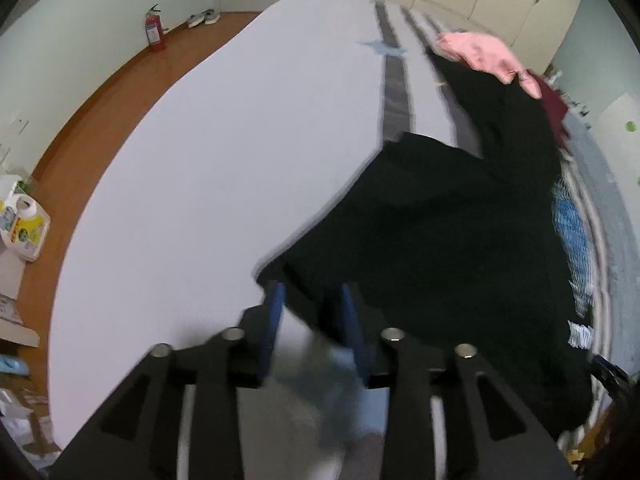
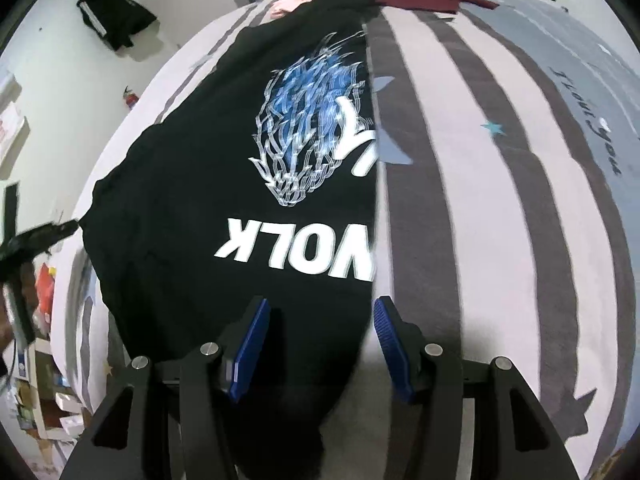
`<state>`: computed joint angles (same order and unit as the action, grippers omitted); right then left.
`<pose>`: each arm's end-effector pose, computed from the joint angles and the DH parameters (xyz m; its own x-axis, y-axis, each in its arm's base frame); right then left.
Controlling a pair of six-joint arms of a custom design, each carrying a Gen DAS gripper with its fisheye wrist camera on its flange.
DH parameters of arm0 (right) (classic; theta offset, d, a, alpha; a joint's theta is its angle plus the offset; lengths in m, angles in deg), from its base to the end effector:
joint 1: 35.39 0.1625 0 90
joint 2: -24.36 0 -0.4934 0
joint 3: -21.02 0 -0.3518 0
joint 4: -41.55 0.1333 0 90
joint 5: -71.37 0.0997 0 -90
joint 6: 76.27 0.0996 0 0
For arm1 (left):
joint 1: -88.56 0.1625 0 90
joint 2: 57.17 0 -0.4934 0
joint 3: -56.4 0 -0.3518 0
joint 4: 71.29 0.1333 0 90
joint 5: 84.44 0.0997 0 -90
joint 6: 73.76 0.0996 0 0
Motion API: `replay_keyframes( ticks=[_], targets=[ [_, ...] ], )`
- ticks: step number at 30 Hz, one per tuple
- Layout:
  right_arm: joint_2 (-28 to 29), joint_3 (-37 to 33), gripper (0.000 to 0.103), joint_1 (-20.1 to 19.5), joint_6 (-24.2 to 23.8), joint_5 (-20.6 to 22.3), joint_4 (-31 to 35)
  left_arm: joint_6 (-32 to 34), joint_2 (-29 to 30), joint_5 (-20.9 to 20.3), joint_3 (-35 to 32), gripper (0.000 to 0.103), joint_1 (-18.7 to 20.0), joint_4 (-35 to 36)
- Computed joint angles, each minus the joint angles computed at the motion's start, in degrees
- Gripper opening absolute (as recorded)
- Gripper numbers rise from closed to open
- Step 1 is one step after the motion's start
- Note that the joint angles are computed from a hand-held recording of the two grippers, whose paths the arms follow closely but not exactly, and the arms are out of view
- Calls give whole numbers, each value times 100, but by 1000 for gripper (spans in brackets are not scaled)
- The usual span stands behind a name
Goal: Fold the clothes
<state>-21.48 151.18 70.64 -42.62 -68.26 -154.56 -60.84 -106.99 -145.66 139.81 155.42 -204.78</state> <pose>0.1919 -0.4600 0.1435 -0.7253 0.5719 0.3832 0.1748 0.6914 -0.7010 -0.1181 -0.7375 0.2760 -0.7307 0.4641 -0.5007 0.5648 0.8229 -0.0615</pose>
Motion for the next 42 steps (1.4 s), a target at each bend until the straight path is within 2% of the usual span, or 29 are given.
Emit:
replay_keyframes(
  ticks=[4,7,12,17,20,23,27,28,29,30,31,32,36,40,42],
  targets=[
    [22,128,51,24,-50,-35,-123,11,-545,-457,1037,34,-255,-35],
    [50,271,51,79,-133,10,-335,-201,-724,-797,1633,34,-409,-228],
    [65,552,51,69,-432,268,-706,-742,-715,-934,2389,34,-677,-830],
    [47,745,51,-30,-906,532,-1066,-1026,-557,-932,2666,34,-853,-1257],
    [41,831,51,-86,-1100,644,-1257,-1122,-363,-766,2600,34,-906,-1233],
    [18,917,51,-100,-1144,703,-1398,-1198,-369,-676,2680,34,-930,-1212],
    [-3,1019,51,-165,-1133,848,-1540,-1213,-379,-778,2681,34,-947,-1078],
    [-4,1027,50,-171,-1136,864,-1532,-1174,-372,-829,2676,31,-960,-1045],
    [-4,1032,40,-175,-1144,872,-1521,-1130,-369,-889,2672,20,-967,-1033],
    [-16,1026,31,-171,-1097,827,-1431,-1107,-376,-940,2670,16,-979,-1028],
    [-29,1019,12,-166,-1043,776,-1330,-1123,-408,-952,2684,8,-999,-1026],
    [-40,1029,5,-161,-1004,738,-1281,-1152,-455,-967,2695,4,-1006,-1017],
    [-108,1107,3,-130,-887,690,-1221,-1340,-713,-1225,2607,4,-929,-870],
    [-137,1116,3,-66,-826,637,-1188,-1308,-1016,-1210,2524,4,-861,-609],
    [-146,1098,4,-36,-812,636,-1197,-1300,-1051,-1111,2500,0,-801,-429]
  ],
)
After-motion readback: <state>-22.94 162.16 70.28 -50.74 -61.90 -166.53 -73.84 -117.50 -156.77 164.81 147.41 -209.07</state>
